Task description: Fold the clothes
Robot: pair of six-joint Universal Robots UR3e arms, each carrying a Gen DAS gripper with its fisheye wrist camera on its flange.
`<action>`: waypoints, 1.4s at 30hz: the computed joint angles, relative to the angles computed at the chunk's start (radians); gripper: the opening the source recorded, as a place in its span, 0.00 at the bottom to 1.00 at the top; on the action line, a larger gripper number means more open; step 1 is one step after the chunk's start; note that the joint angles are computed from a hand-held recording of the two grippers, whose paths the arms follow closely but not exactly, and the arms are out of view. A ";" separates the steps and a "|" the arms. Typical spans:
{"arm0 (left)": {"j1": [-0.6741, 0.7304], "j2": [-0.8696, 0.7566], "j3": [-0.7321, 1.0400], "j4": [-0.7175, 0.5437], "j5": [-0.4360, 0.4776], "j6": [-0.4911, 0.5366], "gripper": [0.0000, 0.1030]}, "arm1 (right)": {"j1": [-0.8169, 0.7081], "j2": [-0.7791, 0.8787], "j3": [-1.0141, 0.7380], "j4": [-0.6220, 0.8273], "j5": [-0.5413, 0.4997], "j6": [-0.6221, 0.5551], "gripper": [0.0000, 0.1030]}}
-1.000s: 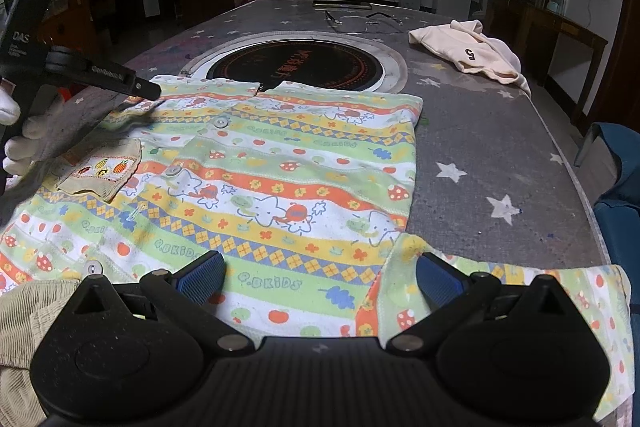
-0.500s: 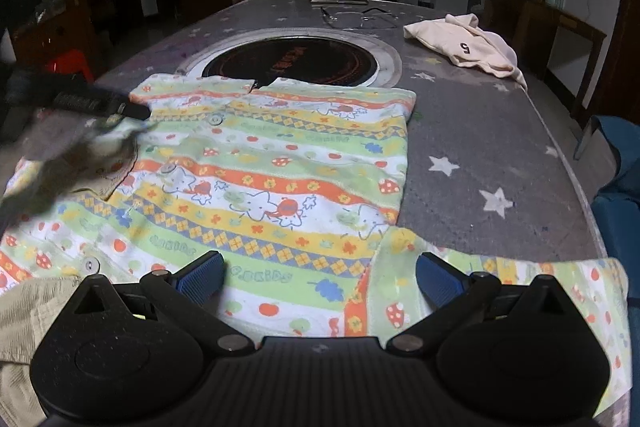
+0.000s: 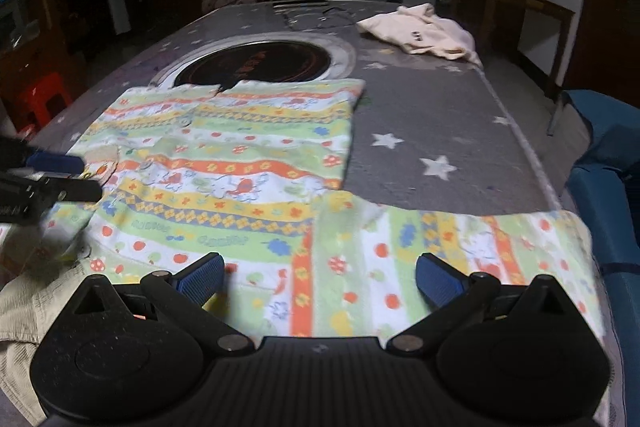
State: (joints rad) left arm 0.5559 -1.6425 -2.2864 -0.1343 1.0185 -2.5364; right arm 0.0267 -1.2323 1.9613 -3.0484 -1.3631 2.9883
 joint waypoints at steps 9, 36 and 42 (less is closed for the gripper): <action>0.065 0.104 -0.102 -0.026 -0.023 0.029 0.54 | -0.074 -0.070 0.131 -0.078 -0.030 0.053 0.96; 0.013 0.145 -0.162 -0.015 -0.040 0.086 0.54 | -0.258 -0.083 0.239 -0.206 -0.124 0.229 0.71; 0.011 0.136 -0.155 -0.016 -0.034 0.081 0.55 | -0.364 -0.106 0.274 -0.169 0.003 0.291 0.71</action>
